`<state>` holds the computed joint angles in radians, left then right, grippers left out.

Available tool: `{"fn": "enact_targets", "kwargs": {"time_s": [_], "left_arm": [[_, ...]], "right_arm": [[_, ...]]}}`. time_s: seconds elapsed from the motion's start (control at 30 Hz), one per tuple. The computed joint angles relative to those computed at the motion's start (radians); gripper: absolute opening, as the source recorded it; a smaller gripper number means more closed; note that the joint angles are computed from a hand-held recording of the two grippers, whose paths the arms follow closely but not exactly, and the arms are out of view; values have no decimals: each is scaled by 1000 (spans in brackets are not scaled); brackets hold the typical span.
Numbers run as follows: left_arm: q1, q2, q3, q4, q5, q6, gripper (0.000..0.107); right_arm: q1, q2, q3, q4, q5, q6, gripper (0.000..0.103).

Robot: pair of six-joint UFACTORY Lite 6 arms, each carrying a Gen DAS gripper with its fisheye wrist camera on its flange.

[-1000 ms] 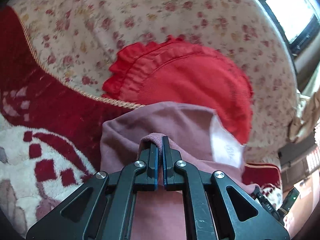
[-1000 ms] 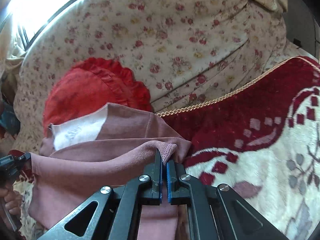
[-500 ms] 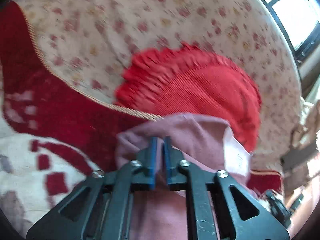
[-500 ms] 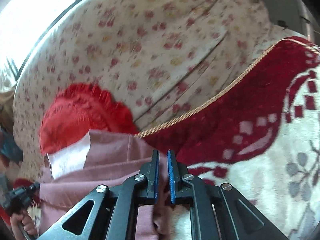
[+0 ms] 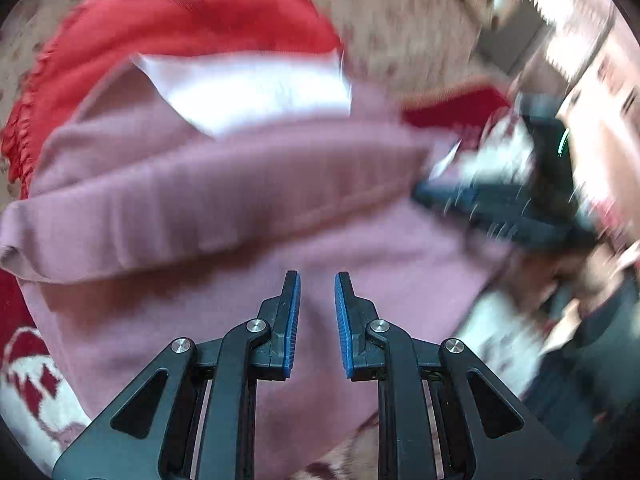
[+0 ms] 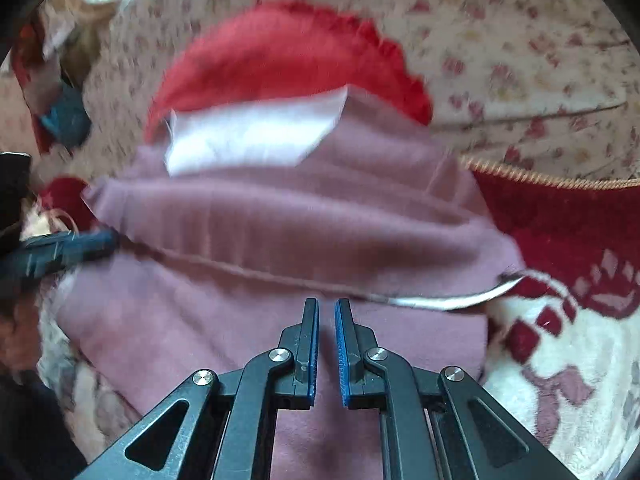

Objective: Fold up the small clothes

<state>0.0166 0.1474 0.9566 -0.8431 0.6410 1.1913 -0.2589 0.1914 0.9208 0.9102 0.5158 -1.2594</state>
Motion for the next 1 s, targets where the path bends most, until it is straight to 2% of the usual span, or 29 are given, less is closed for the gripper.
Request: {"fn": "enact_targets", "kwargs": {"time_s": [0.07, 0.17, 0.23, 0.33, 0.37, 0.4, 0.47, 0.57, 0.63, 0.7, 0.73, 0.77, 0.8, 0.87, 0.9, 1.0], "left_arm": [[-34, 53, 33, 86, -105, -125, 15], [2, 106, 115, 19, -124, -163, 15], [30, 110, 123, -146, -162, -56, 15], [74, 31, 86, -460, -256, 186, 15], [79, -2, 63, -565, -314, 290, 15], [92, 3, 68, -663, -330, 370, 15], [154, 44, 92, -737, -267, 405, 15], [229, 90, 113, -662, -150, 272, 15], [249, 101, 123, -569, -52, 191, 15], [233, 141, 163, -422, 96, 109, 15], [217, 159, 180, -368, 124, 85, 15], [167, 177, 196, -273, 111, 32, 15], [114, 187, 208, -174, 56, -34, 15], [12, 196, 179, -89, -122, -95, 15], [-12, 207, 179, -109, -174, -80, 15], [38, 145, 178, -379, -174, 90, 15]], "right_arm": [[8, 22, 12, 25, -12, -16, 7], [11, 56, 43, 56, -14, 3, 7], [16, 78, 71, 134, -30, -29, 7], [16, 57, 81, 438, -92, -243, 7], [-3, 37, 78, 543, -70, -329, 7], [-19, 18, 56, 648, -43, -431, 7], [-43, -7, 36, 773, -16, -542, 7], [-58, -26, 36, 699, -24, -470, 7], [-94, -19, 55, 505, 52, -307, 7], [-80, 13, 84, 316, 118, -177, 7], [-68, 20, 87, 237, 136, -132, 7], [-39, 19, 76, 176, 116, -97, 7], [0, 22, 78, 81, 78, -21, 7], [84, 67, 71, 8, -44, 43, 7], [101, 87, 82, 34, -73, 39, 7], [78, 58, 118, 311, -78, -139, 7]]}}
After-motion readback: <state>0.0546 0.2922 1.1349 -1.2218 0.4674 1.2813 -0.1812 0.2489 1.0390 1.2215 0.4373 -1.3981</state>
